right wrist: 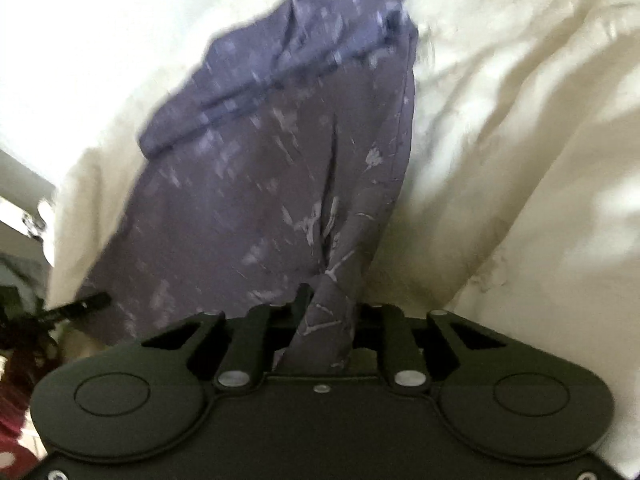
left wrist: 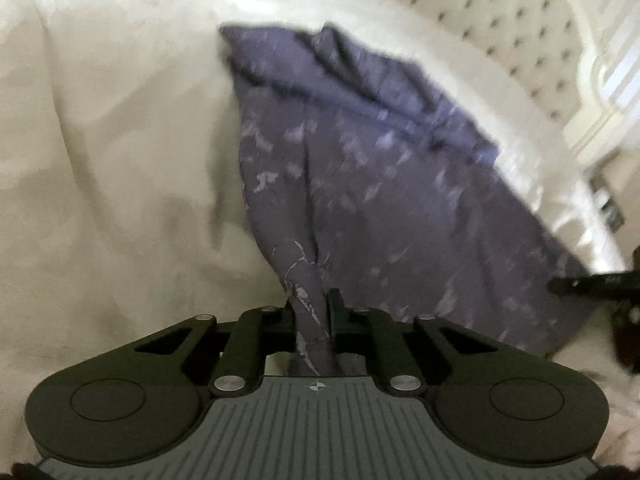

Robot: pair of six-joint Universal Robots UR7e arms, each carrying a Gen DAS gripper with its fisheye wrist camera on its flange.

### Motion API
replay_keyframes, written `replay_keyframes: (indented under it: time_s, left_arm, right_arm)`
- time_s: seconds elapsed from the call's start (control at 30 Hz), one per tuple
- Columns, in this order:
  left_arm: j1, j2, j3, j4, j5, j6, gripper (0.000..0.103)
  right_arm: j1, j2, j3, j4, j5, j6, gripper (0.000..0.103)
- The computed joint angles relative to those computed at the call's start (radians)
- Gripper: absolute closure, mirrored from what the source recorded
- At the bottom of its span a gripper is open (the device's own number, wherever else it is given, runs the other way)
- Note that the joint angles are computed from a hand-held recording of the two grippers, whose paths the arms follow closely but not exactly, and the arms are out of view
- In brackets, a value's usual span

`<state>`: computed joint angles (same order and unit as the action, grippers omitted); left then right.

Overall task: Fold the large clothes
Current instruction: 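Grasp the hem with both tools and fold it up toward the hood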

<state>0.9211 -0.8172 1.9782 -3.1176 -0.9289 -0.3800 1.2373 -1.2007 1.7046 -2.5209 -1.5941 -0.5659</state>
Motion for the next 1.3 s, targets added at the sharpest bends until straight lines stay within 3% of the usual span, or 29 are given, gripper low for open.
replay_keyframes:
  time_s: [0.13, 0.4, 0.73, 0.93, 1.13, 1.3]
  left_arm:
    - [-0.004, 0.004, 0.009, -0.128, -0.029, -0.020, 0.094]
    - [0.002, 0.026, -0.057, -0.267, -0.078, -0.006, 0.095]
    - [0.075, 0.110, -0.293, -0.412, -0.149, 0.121, 0.094]
    - [0.136, 0.227, -0.525, -0.393, -0.179, 0.156, 0.094]
    - [0.180, 0.369, -0.786, -0.303, -0.105, 0.201, 0.094]
    - [0.217, 0.461, -0.957, -0.177, -0.070, 0.206, 0.094]
  right_arm:
    - [-0.030, -0.029, 0.030, -0.039, 0.155, -0.004, 0.084]
    - [-0.054, -0.022, 0.012, -0.058, 0.331, 0.123, 0.086]
    - [-0.018, 0.127, -0.196, -0.192, 0.509, 0.278, 0.086]
    - [0.044, 0.314, -0.451, -0.226, 0.480, 0.289, 0.086]
    - [0.094, 0.540, -0.761, -0.252, 0.344, 0.294, 0.087]
    - [0.120, 0.730, -1.063, -0.139, 0.193, 0.279, 0.088]
